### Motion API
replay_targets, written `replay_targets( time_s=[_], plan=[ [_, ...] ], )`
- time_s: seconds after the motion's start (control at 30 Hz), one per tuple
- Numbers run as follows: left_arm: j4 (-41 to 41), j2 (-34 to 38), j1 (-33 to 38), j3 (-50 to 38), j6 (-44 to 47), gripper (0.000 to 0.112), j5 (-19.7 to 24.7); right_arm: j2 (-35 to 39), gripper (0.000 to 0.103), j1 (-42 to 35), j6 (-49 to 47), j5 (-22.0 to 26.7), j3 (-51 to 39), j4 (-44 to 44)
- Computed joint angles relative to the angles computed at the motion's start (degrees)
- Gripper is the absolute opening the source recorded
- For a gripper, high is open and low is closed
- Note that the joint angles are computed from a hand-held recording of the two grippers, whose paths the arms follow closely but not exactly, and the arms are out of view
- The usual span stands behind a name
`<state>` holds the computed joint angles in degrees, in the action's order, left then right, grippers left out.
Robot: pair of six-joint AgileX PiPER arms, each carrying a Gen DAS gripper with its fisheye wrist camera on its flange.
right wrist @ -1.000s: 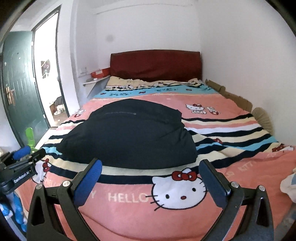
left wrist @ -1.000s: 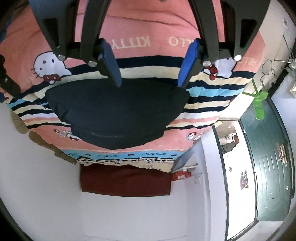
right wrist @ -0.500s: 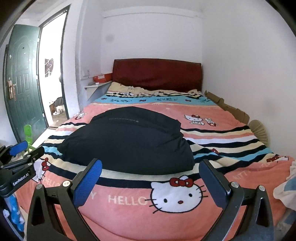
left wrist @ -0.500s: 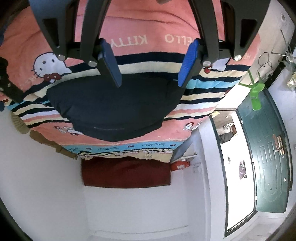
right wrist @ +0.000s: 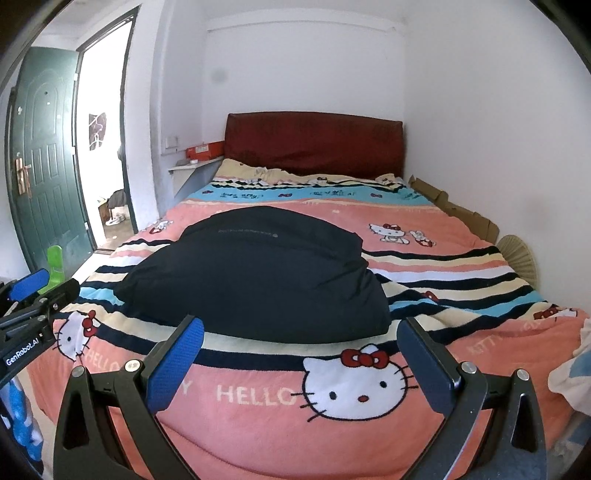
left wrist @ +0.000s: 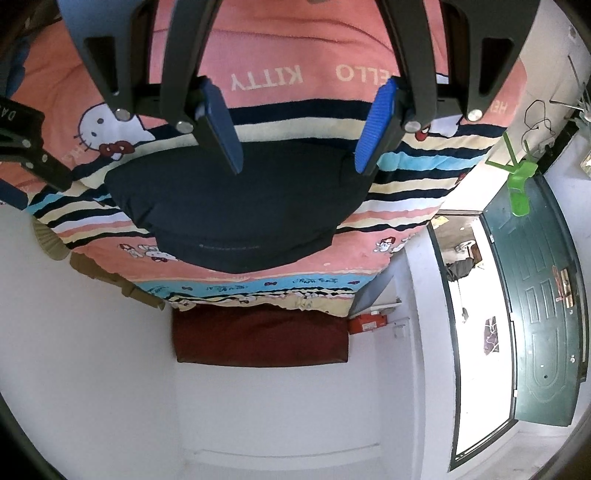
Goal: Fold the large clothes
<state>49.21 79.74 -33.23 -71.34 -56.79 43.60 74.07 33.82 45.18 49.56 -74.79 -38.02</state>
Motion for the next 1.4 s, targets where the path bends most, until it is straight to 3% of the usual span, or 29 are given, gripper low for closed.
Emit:
replay_targets(
  time_s=[1.4],
  plan=[
    [-1.11, 0.38, -0.12, 1.41, 1.57, 0.062, -0.34, -1.08, 0.102, -2.62, -0.04, -1.37, 2.95, 0.99]
  ],
)
